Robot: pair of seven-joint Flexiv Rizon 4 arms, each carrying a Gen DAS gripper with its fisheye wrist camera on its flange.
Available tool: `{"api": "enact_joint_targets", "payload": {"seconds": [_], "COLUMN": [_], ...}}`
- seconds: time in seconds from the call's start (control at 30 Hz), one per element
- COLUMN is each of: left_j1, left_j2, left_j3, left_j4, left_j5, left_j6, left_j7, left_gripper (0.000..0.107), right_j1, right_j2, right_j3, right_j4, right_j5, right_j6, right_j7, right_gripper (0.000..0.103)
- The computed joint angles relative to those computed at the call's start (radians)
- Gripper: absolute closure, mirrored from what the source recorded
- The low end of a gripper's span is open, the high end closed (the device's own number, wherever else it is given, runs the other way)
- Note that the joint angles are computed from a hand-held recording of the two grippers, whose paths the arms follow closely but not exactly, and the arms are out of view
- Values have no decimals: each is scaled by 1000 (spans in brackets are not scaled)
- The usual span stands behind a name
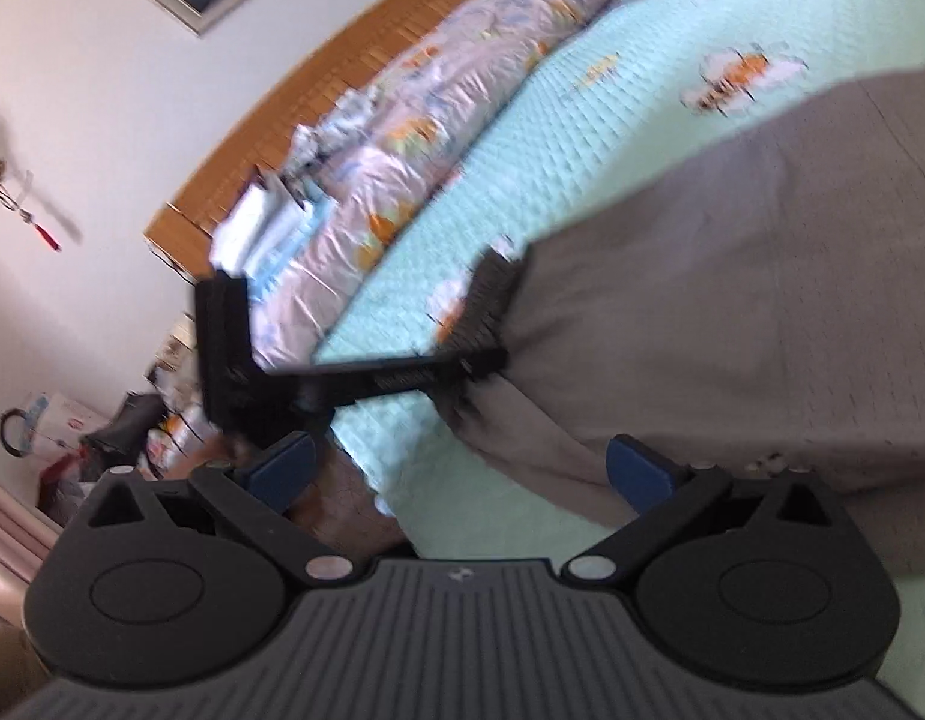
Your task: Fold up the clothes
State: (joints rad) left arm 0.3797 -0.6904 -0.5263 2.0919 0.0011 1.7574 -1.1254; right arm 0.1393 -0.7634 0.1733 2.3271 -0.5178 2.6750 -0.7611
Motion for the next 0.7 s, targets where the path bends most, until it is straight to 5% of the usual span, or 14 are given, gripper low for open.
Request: {"api": "enact_joint_targets", "payload": {"seconds": [0.27,0.53,0.7], "left_j1": [-7,-17,-20], "left_j2": [-4,-4,-2], "left_j3": [6,16,18], "left_j4": [-5,-6,-5], "left_j5": [5,8,9], "left_j6": [3,8,7], "left_j7": [5,7,7], "left_gripper": [84,84,84], "right_j1": [-67,-44,-51], "right_j2": [-104,-91,-111], "right_j3": [15,5,-9], "right_j4": [-78,-70,-72], "right_j5": [-160,-144,-173], "right_j6": [-9,85,45], "right_j7": [203,157,224], "right_gripper": [0,0,0]}}
